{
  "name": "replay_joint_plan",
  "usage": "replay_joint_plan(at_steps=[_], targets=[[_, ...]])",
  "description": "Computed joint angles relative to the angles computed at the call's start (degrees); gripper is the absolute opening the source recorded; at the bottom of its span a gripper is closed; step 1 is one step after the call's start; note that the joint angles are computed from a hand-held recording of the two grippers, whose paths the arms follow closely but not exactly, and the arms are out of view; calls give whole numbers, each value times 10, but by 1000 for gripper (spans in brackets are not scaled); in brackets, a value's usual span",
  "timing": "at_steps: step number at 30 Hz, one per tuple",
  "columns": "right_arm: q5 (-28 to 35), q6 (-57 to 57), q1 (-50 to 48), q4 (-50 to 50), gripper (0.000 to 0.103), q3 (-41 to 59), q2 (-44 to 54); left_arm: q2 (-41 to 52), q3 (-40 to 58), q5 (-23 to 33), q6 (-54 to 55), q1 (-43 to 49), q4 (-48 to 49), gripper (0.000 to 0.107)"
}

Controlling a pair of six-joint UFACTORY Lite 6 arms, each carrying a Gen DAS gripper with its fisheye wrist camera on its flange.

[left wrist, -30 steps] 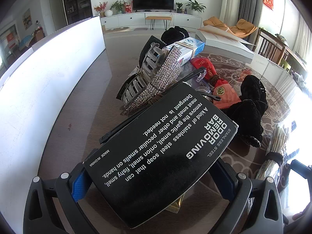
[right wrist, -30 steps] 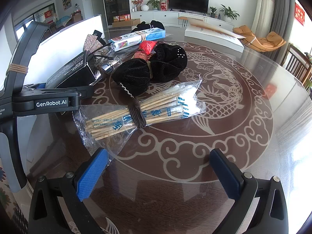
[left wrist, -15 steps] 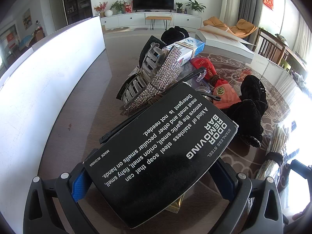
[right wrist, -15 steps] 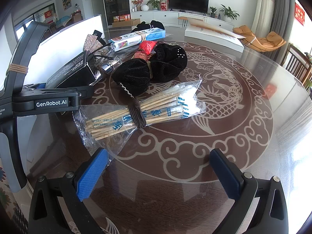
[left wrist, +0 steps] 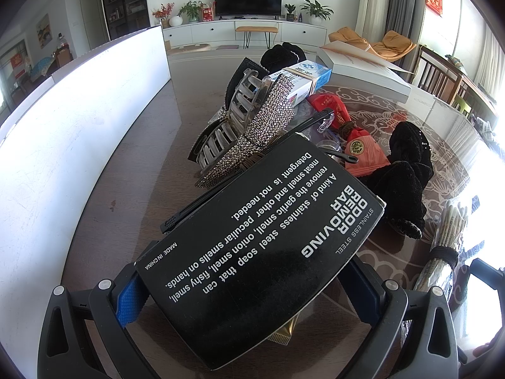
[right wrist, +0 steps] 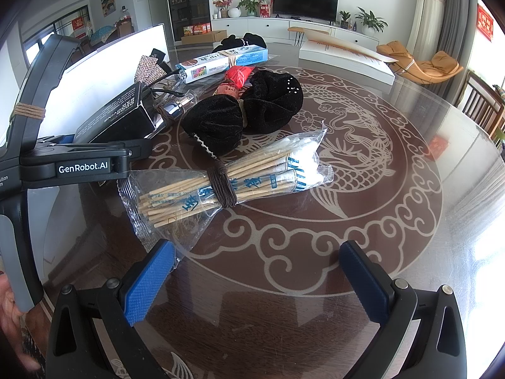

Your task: Organize objects

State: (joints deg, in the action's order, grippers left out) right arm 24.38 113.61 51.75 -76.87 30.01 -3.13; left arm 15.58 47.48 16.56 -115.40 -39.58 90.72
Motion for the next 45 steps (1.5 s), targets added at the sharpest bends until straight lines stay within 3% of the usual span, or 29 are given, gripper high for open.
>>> replay_joint_plan(at_steps=[21,28,37,45], targets=[[1,0,2,1,103,-1,-1,-3,-5,2,-9,-3,4,103],[1,1,1,0,103,-1,-1,-85,-90,12,75,-34,-124,103],[0,5,0,-4,103,-3,-1,-244,-260,-5,-209,-68,97,103],[0,6,0,-6,103,-3,-1,-228,-258,31,-185,-115,59,103]])
